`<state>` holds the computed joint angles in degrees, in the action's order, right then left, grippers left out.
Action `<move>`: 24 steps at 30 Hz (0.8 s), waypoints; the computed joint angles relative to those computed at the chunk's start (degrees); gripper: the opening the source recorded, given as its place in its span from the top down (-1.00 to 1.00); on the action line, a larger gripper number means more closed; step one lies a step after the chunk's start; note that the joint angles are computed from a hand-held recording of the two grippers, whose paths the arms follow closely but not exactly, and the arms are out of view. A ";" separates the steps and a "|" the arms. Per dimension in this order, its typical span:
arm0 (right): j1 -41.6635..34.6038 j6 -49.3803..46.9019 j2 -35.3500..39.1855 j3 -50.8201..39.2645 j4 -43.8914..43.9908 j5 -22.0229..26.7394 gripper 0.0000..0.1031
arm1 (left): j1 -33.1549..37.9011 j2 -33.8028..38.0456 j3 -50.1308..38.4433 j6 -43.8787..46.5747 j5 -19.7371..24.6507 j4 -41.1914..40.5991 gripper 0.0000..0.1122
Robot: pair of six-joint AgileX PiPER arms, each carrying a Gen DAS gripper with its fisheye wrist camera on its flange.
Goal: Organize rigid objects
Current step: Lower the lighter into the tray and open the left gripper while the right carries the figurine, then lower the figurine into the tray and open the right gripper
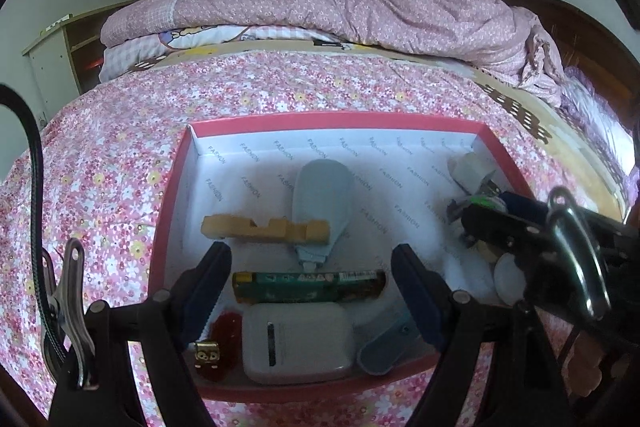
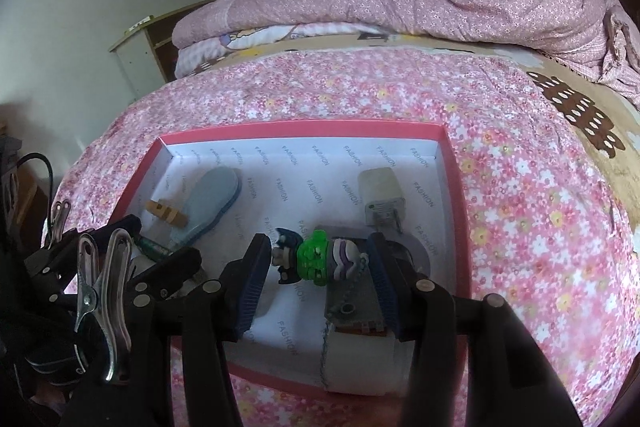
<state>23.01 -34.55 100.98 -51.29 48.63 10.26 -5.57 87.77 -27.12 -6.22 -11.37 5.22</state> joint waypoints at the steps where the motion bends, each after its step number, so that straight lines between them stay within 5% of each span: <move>1: 0.04 -0.53 -0.15 0.14 0.62 -0.12 0.01 | -0.09 -0.25 0.09 0.85 0.00 -0.82 -0.52; 6: -0.01 -4.44 -1.60 1.52 5.55 -1.50 -0.30 | -1.05 -1.23 0.26 9.57 0.40 -10.17 -0.53; 18: 0.04 -7.59 -5.07 4.24 8.95 -1.40 -0.30 | -3.49 -6.98 3.18 31.77 0.99 -35.02 -0.54; 24: 0.18 0.46 -7.27 5.90 0.94 -1.34 -0.30 | -4.43 -10.48 5.02 39.51 1.39 -44.68 -0.54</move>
